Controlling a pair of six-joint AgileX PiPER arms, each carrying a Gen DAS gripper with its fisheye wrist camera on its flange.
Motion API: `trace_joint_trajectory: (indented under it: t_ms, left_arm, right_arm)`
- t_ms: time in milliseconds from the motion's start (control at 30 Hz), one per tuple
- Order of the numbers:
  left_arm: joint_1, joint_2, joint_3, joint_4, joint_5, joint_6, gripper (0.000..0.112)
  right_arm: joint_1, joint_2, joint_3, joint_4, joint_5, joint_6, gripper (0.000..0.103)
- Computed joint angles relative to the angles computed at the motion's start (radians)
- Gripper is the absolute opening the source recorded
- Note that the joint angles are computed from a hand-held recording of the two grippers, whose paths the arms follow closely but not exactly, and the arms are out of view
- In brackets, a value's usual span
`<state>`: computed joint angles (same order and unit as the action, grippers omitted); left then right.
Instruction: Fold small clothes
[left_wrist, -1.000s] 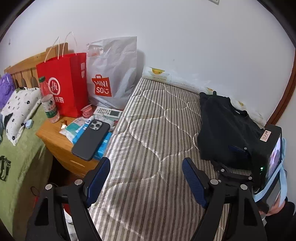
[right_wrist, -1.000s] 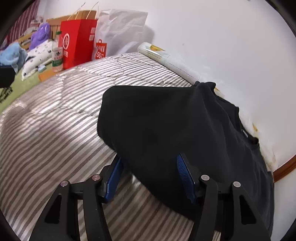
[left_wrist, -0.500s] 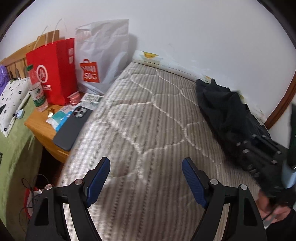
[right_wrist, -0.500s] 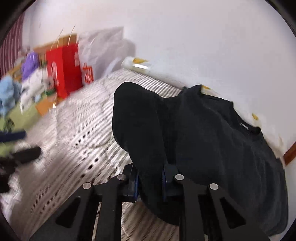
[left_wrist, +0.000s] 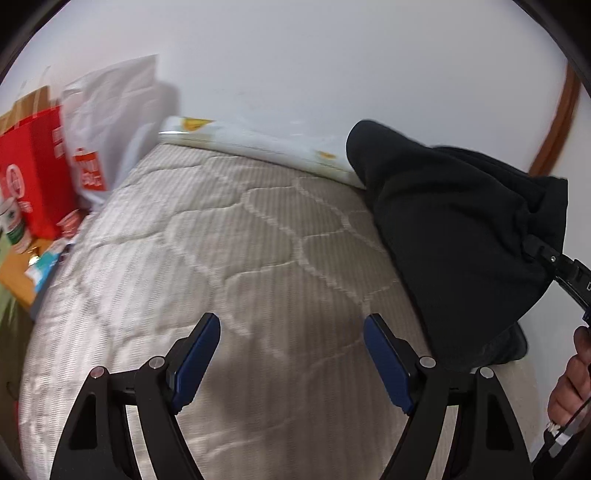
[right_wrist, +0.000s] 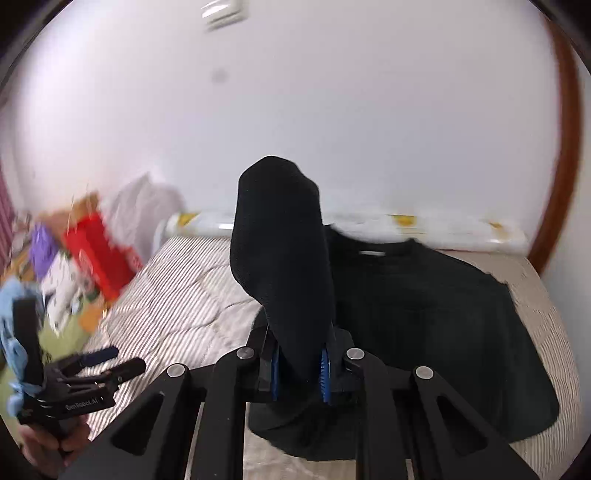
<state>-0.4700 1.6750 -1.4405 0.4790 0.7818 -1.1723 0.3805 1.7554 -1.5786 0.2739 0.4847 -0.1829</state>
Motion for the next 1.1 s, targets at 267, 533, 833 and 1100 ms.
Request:
trace_joint_trajectory:
  t_ms: [267, 533, 833, 1100]
  left_arm:
    - [-0.056, 0.213, -0.303, -0.085, 0.041, 0.138, 0.079]
    - [-0.098, 0.437, -0.664, -0.168, 0.162, 0.287, 0.079]
    - [-0.107, 0.567, -0.885, -0.213, 0.236, 0.346, 0.079]
    - [-0.108, 0.719, -1.169, -0.252, 0.357, 0.421, 0.079]
  right_arm:
    - [-0.316, -0.036, 0.078, 0.445, 0.091, -0.343, 0.015]
    - [-0.537, 0.054, 0.154, 0.67, 0.238, -0.555, 0.02]
    - [-0.584, 0.056, 0.192, 0.709, 0.228, -0.627, 0.051]
    - [-0.595, 0.15, 0.041, 0.741, 0.32, -0.563, 0.064]
